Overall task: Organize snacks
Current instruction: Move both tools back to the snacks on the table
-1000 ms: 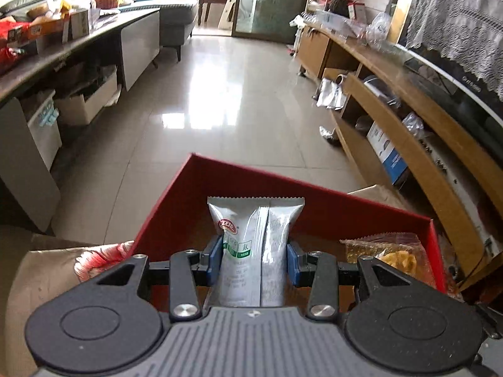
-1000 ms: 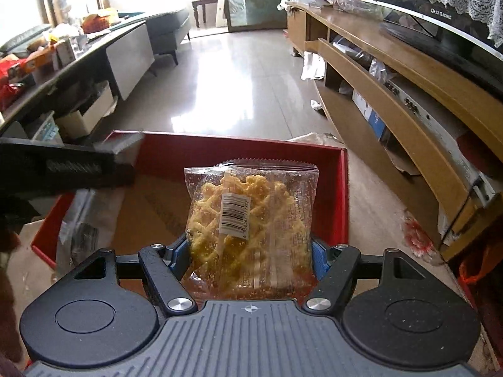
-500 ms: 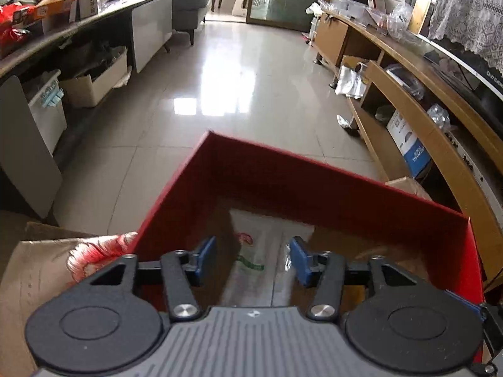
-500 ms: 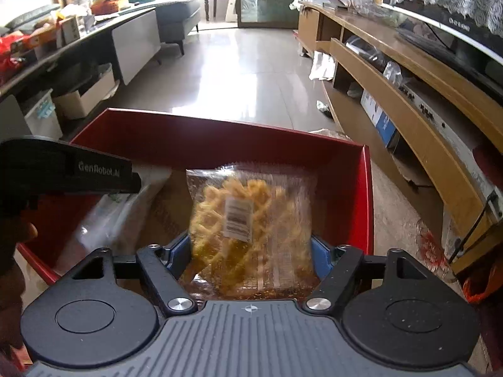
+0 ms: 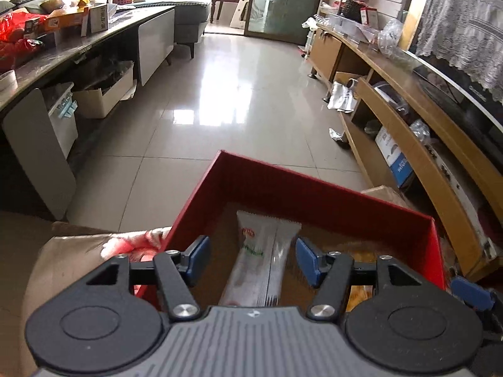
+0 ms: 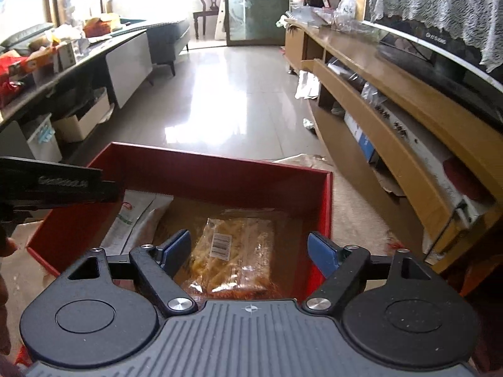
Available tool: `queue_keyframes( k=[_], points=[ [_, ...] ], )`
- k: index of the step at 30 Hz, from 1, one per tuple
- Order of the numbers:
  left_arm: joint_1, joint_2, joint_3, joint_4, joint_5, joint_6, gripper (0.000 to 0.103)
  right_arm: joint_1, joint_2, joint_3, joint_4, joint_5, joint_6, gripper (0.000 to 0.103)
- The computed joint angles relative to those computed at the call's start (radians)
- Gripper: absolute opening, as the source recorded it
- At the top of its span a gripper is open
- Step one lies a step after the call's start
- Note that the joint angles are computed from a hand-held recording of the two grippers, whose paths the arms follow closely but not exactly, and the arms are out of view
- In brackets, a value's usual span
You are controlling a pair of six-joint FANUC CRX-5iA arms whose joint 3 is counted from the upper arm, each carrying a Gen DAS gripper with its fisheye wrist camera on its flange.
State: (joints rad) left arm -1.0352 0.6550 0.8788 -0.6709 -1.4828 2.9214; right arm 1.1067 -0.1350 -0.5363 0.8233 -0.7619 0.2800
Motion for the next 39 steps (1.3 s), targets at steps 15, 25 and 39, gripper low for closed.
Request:
queue_keyframes(
  k=[15,25,39],
  points=[
    [-0.105,-0.147,-0.214,0.031,-0.021,0.143,0.060,0.172,-0.148,-0.076,-0.072,-0.185,-0.042,0.086],
    [-0.151,-0.213,-0.350,0.112,0.000,0.197,0.060,0.295,-0.227,-0.118,-0.114,-0.268,-0.084,0.086],
    [-0.166,-0.240,-0.447,0.188,0.033,0.208,0.061,0.463,-0.308,-0.160,-0.178,-0.361,-0.190,0.086]
  ],
)
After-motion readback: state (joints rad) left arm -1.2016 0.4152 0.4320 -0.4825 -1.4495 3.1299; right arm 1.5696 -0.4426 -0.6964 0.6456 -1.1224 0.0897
